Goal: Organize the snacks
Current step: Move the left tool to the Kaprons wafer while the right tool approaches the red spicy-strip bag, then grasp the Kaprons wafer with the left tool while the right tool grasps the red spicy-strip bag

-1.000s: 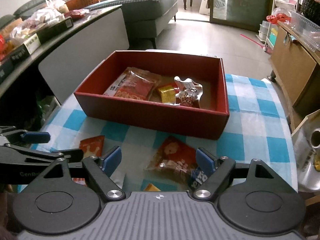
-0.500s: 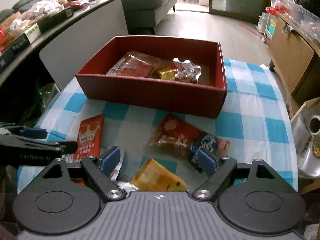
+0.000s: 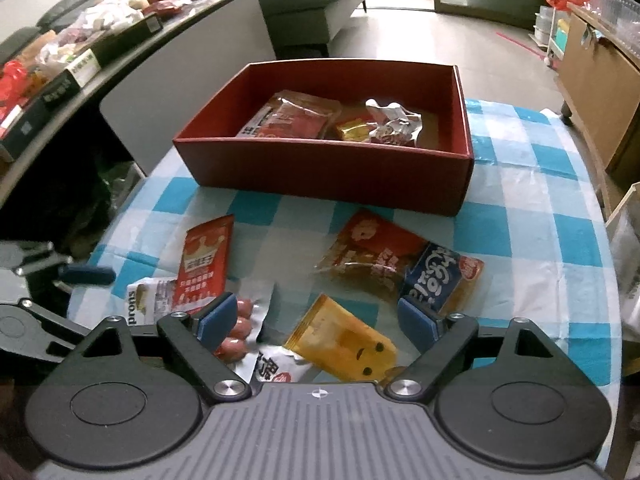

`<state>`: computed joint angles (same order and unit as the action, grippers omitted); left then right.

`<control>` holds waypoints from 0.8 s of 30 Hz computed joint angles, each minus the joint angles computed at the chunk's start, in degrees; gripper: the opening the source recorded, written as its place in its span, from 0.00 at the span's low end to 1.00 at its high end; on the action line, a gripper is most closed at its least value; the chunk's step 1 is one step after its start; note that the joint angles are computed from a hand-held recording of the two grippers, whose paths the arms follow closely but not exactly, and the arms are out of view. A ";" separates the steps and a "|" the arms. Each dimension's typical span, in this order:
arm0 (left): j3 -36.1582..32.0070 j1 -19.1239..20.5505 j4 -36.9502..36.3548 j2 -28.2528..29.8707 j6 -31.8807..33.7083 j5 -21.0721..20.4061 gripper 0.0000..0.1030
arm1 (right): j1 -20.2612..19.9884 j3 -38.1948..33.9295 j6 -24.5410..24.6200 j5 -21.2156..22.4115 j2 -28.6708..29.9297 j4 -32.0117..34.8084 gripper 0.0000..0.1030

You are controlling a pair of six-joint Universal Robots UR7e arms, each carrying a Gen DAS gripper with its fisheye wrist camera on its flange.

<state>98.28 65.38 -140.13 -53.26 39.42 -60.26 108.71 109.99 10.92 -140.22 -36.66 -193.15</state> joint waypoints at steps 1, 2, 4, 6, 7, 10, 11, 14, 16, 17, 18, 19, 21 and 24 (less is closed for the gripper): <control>-1.47 0.50 2.10 0.56 -3.36 -0.15 0.71 | -0.05 -0.01 -0.03 -0.01 0.04 0.28 0.89; -2.99 1.22 4.26 1.17 -8.03 -0.44 0.71 | -0.15 -0.07 0.03 0.04 0.03 0.71 0.89; -4.20 2.38 6.14 1.86 -17.40 0.26 0.71 | -0.38 -0.48 0.18 0.19 0.05 1.72 0.89; -4.77 3.30 7.79 1.86 -25.37 -0.68 0.74 | -0.54 -1.06 0.09 0.41 0.18 2.33 0.89; -4.89 3.55 8.35 1.75 -28.35 -1.45 0.73 | -0.52 -1.49 -0.21 0.64 0.32 2.49 0.89; -2.21 3.00 3.40 1.35 -32.59 -0.66 0.73 | -0.29 -2.27 -1.63 1.40 0.70 2.21 0.90; -1.29 2.57 2.03 1.36 -33.22 0.01 0.74 | -0.19 -2.33 -1.98 1.84 0.71 2.12 0.91; 1.73 0.71 -3.32 2.28 -31.45 4.48 0.78 | 0.03 -2.03 -2.45 2.45 0.53 1.81 0.92; 2.99 0.11 -6.31 2.78 -30.81 5.51 0.79 | -0.05 -1.50 -2.10 2.61 0.22 1.63 0.92; 3.08 0.05 -6.36 2.73 -30.58 5.70 0.76 | -0.09 -1.18 -1.90 2.61 0.01 1.53 0.92; 2.65 0.20 -5.91 2.76 -29.52 6.12 0.71 | -0.10 -0.92 -1.78 2.61 -0.17 1.39 0.92; 3.07 -0.07 -6.12 2.59 -27.22 7.45 0.60 | -0.12 -0.67 -1.69 2.68 -0.32 1.08 0.92; 4.00 -0.10 -6.45 1.51 -22.72 8.42 0.52 | -0.19 -0.42 -1.65 3.10 -0.42 0.77 0.92; 2.76 1.04 -1.78 0.08 -25.25 8.85 0.51 | -0.17 -0.35 -2.17 4.45 -0.41 0.98 0.92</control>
